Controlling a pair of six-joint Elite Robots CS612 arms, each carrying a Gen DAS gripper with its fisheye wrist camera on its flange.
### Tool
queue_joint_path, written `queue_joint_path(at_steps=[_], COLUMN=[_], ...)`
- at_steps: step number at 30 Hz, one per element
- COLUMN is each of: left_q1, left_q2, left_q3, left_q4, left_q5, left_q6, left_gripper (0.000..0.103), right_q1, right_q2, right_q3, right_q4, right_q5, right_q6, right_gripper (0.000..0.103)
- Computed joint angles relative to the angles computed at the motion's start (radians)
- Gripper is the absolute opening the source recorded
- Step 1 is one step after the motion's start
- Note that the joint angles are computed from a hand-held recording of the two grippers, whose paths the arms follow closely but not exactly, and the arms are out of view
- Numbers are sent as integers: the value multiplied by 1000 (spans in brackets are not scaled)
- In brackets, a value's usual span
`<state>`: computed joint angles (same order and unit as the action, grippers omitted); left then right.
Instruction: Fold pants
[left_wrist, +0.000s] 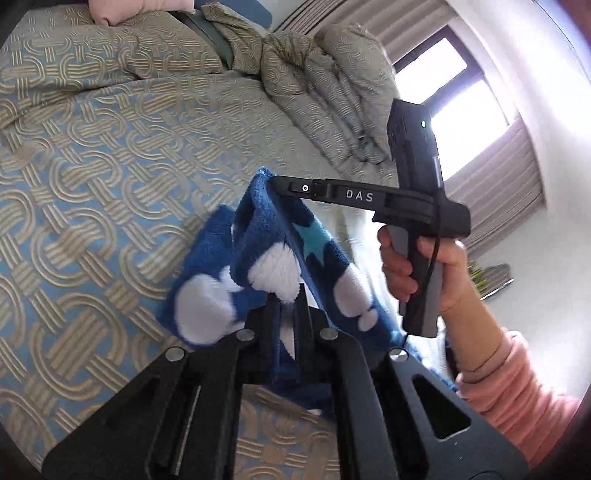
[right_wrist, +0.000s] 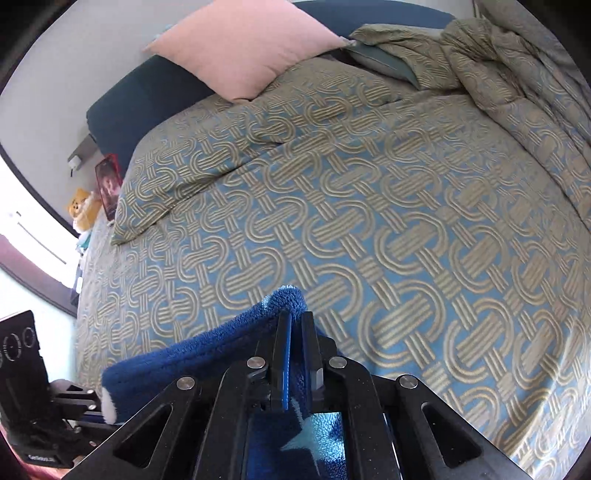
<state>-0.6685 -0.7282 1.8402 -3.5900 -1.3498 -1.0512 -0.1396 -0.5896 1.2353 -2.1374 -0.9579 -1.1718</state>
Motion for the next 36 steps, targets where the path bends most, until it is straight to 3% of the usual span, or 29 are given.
queue_joint_path(at_steps=[2, 4, 6, 8, 10, 11, 13, 15, 20, 23, 29, 36], left_q1=[18, 29, 29, 23, 19, 17, 7, -8, -16, -26, -50, -83], left_q2=[17, 23, 35, 35, 25, 19, 4, -11, -24, -35, -48, -62], left_q3=[-19, -37, -35, -20, -9, -3, 7, 14, 22, 22, 1, -26], left_q4=[69, 211, 216, 174, 183, 189, 217, 245, 254, 267, 296, 350], left_q5=[-54, -89, -109, -94, -81, -71, -31, 18, 34, 36, 20, 16], left_q6=[-17, -53, -73, -92, -101, -103, -98, -99, -90, -57, -1, 59], left_gripper=[8, 8, 13, 14, 20, 22, 33, 42, 46, 46, 48, 49], right_q1=[17, 40, 54, 40, 21, 8, -18, -52, -159, -227, -360, -452], right_q2=[12, 30, 42, 31, 12, 0, -24, -51, -118, -143, -187, -222], right_q3=[2, 2, 12, 30, 48, 61, 90, 117, 218, 280, 424, 528], right_q4=[-38, -90, -155, -189, -225, -250, -304, -291, -210, -206, -383, -407], right_q5=[-35, -139, -225, -188, -154, -132, -106, -72, -11, -32, -118, -175], right_q6=[18, 51, 85, 124, 164, 186, 218, 201, 197, 263, 539, 572], right_gripper=[5, 7, 18, 35, 45, 51, 55, 57, 67, 67, 68, 68])
